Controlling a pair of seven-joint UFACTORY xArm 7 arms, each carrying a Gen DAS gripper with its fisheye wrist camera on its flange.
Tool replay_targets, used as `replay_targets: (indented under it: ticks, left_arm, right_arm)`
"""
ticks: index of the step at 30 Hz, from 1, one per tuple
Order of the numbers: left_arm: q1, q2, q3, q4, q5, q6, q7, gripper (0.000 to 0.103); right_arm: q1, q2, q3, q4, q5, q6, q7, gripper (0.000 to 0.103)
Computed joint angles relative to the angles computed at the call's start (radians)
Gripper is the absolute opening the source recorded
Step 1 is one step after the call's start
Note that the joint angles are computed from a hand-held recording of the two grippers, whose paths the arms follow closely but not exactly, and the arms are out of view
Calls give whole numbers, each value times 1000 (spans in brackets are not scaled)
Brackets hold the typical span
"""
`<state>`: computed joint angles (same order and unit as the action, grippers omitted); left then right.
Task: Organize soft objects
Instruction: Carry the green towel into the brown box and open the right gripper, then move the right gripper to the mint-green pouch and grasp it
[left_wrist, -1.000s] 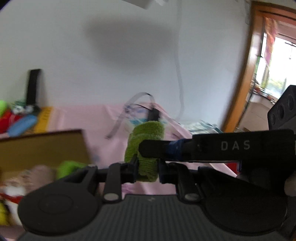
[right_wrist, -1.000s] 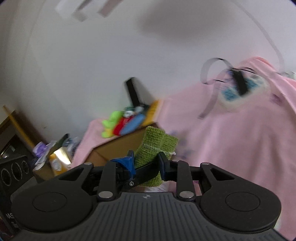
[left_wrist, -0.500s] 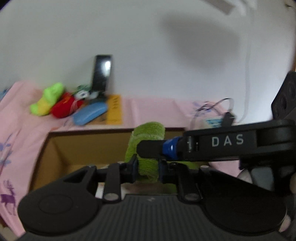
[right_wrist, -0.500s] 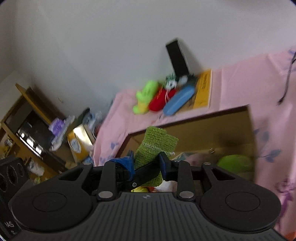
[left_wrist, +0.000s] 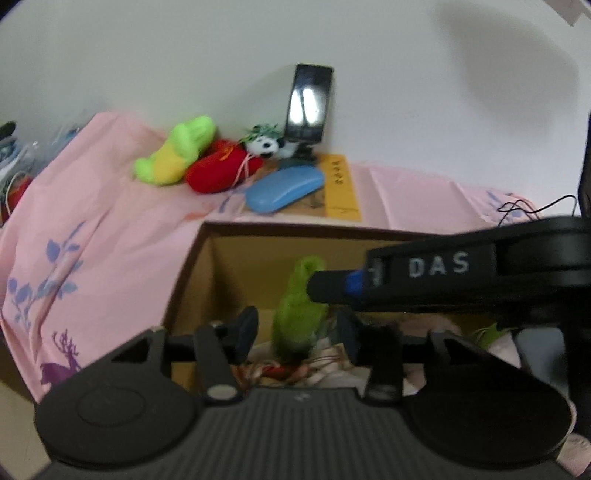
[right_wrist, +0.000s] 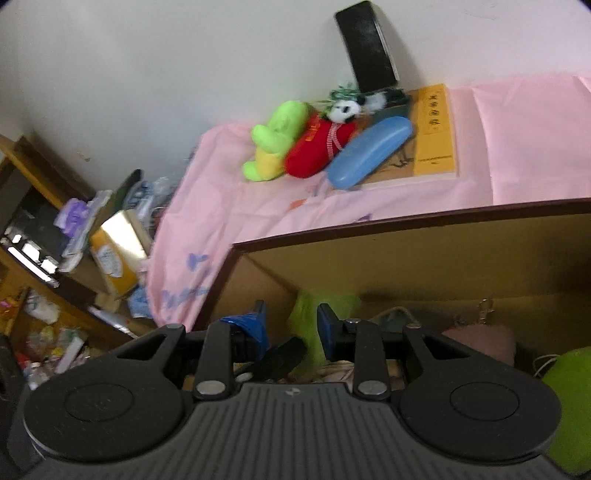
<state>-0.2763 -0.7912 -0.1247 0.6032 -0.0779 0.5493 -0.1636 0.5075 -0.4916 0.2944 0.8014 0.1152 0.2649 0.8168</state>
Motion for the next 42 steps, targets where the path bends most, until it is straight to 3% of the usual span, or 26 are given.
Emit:
replay_targets:
  ticks: [4,15,21,28,33,42]
  left_arm:
    - [1,-18,16,-11,-1,12,11,48]
    - [-69,-97,31,-22,-47,33,83,50]
    - [-136,-149,13,-13,-87,72,113,51]
    - [-227,-156,-57,37,-140,96,95,54]
    - [-321,-110,-129,87,-173,96,77,58]
    - [-443,99,-272,185,-176,70,-13,59]
  right_arm:
    - [21,-2,-24,-18,37,-14,6,15]
    - [-63,-205,38,-118,-11,44,125,16]
    - [-112,-401,94,-174,-87,152,167,16]
    - [-113,-665,95,-249,-125,310,168,16]
    - [-126,-914,103,-309,-128,499,175,16]
    - [-140,-1365,28,-374,-90,1043,120,16]
